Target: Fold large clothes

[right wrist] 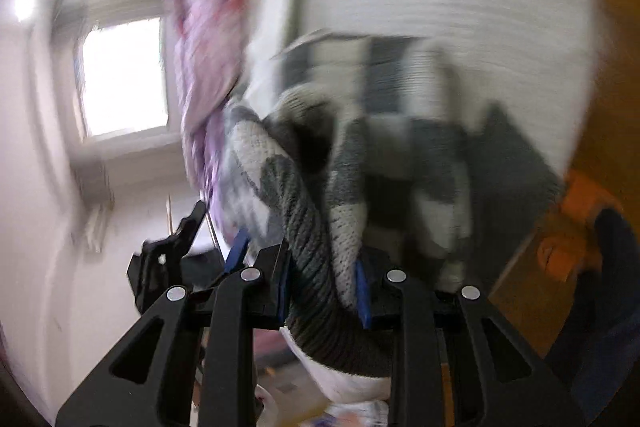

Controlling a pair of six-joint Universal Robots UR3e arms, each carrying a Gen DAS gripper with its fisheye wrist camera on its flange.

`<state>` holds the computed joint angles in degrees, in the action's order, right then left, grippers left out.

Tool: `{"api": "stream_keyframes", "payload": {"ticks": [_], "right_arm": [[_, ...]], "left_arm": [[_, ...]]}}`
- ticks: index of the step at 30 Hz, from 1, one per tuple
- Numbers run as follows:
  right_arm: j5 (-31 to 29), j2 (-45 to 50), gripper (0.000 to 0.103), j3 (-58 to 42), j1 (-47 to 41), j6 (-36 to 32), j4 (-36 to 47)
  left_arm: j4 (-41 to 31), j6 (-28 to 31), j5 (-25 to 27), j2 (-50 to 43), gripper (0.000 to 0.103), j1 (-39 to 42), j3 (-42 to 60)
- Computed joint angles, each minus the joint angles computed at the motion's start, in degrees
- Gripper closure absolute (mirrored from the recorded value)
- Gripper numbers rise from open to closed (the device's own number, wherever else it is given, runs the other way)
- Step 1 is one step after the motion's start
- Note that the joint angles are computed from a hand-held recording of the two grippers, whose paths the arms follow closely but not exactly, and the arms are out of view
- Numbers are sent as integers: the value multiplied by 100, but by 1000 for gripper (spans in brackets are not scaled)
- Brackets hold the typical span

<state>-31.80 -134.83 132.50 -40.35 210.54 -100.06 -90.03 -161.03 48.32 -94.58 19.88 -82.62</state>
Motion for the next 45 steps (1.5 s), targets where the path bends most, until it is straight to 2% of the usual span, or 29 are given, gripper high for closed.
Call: {"api": "stream_keyframes", "payload": {"ticks": [2, 3, 4, 6, 8, 12, 13, 15, 18, 20, 22, 24, 25, 26, 28, 31, 36, 38, 41, 45], "right_arm": [[-217, -62, 78, -12, -104, -250, 454], [-345, 240, 75, -6, 146, -98, 112], [-598, 497, 73, -239, 342, -76, 59], [-1257, 988, 69, -1208, 507, -698, 640], [-1808, 1542, 48, -2160, 655, -1299, 962], [-2215, 2975, 41, -3178, 1368, -2046, 7], [-2164, 3445, 37, -3340, 1621, -2361, -546], [-2058, 4303, 30, -4007, 2015, -2972, -710], [-1866, 5503, 29, -4945, 2447, -3459, -543], [-1662, 6392, 29, -5744, 2665, -3531, -18], [-1725, 6922, 30, -6360, 2884, -3765, 471], [-1663, 7177, 48, -6640, 2936, -3707, 513], [-1609, 7111, 69, -6574, 2923, -3642, 393], [-1720, 6934, 74, -6456, 2951, -3558, 161], [-1818, 6551, 76, -6385, 2956, -3582, 45], [-1522, 6096, 77, -6218, 2663, -3375, 43], [-2298, 6132, 76, -5540, 2404, -2861, -311], [-2438, 6436, 69, -5486, 2414, -2735, -505], [-2647, 6906, 58, -6361, 2548, -2593, 115], [-3495, 7085, 55, -7918, 2752, -2443, 1291]], "left_arm": [[172, -131, 230, -274, 34, -346, 119], [255, -166, 346, -355, 33, -442, 136], [374, -218, 466, -386, 33, -482, 113], [364, -211, 493, -346, 33, -426, 57], [176, -111, 308, -336, 33, -196, -15], [196, -225, 262, -492, 33, -219, 116], [155, -182, 267, -458, 33, -188, 105], [69, -209, 263, -457, 33, -176, 183], [2, -312, 198, -494, 33, -227, 303], [-241, -174, 140, -367, 33, -76, 268], [-516, -2, 26, -122, 33, 193, 159], [-785, 204, -81, 145, 33, 507, 36], [-972, 354, -103, 318, 32, 744, -51], [-1053, 368, -76, 393, 32, 877, -73], [-1140, 335, -8, 579, 32, 1219, -208], [-1164, 320, 150, 862, 31, 1757, -451], [-1114, 130, 538, 624, 31, 1753, -552], [-796, 0, 651, 555, 31, 1510, -736], [-291, -264, 875, 389, 30, 1121, -928], [-199, -334, 943, 221, 30, 1004, -825]]}}
